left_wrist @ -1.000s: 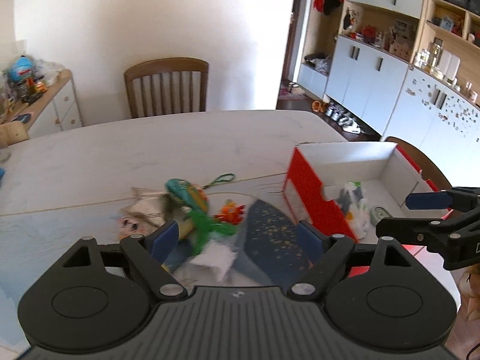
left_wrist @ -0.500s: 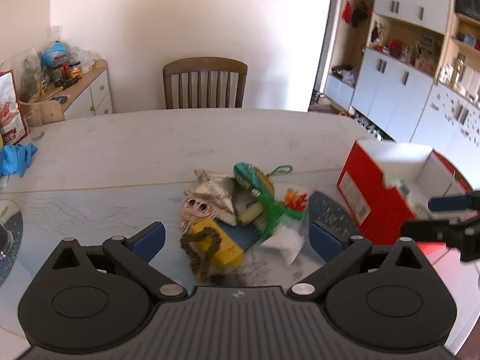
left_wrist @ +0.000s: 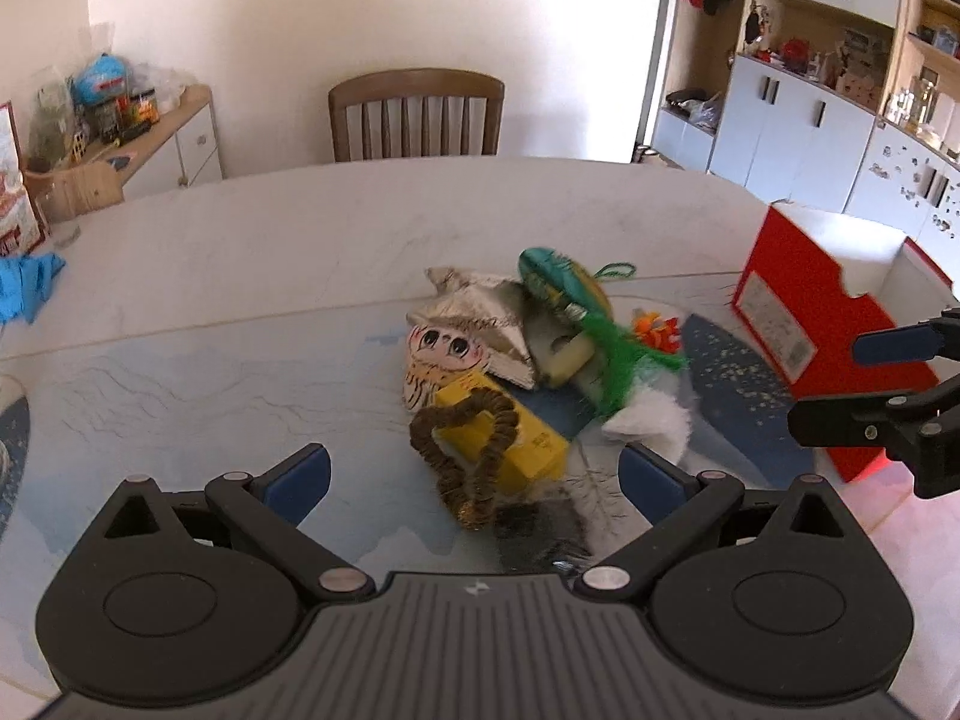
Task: Organize objects
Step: 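Move both tools back over the pile of items on the table, then grasp the brown bead bracelet with left gripper while right gripper grasps the white bead bag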
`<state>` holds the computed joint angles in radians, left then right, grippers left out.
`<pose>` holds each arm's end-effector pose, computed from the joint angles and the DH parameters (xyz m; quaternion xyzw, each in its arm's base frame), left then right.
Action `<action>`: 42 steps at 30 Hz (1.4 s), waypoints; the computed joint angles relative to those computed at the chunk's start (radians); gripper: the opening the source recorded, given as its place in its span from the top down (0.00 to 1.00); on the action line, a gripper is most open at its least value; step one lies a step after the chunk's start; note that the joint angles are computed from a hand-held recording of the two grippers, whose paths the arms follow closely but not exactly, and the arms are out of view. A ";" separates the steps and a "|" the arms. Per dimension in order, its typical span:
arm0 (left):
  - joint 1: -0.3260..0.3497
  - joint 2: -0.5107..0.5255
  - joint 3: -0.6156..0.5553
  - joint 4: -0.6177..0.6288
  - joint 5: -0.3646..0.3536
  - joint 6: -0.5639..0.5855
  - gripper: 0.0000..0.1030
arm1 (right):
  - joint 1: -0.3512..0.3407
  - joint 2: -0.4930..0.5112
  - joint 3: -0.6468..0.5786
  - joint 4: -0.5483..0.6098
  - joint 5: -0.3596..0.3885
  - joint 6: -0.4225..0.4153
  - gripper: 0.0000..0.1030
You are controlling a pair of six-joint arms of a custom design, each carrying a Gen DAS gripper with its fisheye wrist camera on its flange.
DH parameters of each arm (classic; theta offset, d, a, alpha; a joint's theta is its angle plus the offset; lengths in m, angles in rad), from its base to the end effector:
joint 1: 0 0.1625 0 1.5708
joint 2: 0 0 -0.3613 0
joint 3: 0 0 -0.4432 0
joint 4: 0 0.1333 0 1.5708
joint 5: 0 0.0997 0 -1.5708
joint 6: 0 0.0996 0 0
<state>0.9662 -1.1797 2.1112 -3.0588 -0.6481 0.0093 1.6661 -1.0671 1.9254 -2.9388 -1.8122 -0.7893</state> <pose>-0.1198 -0.5476 0.1425 0.1436 0.8577 -0.3607 0.3371 0.1659 -0.5852 0.1078 0.3837 -0.8812 0.1957 0.1947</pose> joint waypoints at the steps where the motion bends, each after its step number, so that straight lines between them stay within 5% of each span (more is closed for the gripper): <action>1: 0.008 0.009 -0.005 -0.002 0.002 0.010 0.00 | 0.000 0.012 -0.007 -0.002 -0.008 -0.003 0.04; 9: 0.044 0.054 -0.034 -0.010 0.013 0.053 0.00 | 0.000 0.115 -0.075 -0.014 -0.061 -0.011 0.07; 22: 0.091 0.026 -0.059 0.028 -0.123 0.043 0.03 | 0.006 0.213 -0.150 0.013 -0.092 -0.032 0.16; 27: 0.096 0.009 -0.059 0.073 -0.155 0.029 0.37 | 0.007 0.225 -0.160 0.026 -0.089 -0.025 0.24; 31: 0.087 0.006 -0.051 0.059 -0.163 0.057 0.45 | 0.008 0.235 -0.168 0.034 -0.091 -0.019 0.27; 33: 0.086 0.011 -0.056 0.069 -0.169 0.071 0.59 | 0.009 0.238 -0.170 0.031 -0.093 -0.018 0.27; 35: 0.083 0.014 -0.057 0.070 -0.171 0.080 0.63 | 0.008 0.240 -0.172 0.033 -0.094 -0.010 0.29; 42: 0.086 0.011 -0.056 0.075 -0.188 0.067 0.82 | 0.009 0.237 -0.167 0.033 -0.095 0.014 0.51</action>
<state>1.0522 -1.1683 2.0550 -2.9839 -0.8357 0.0761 1.6754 -0.8305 1.7588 -2.9054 -1.9076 -0.7751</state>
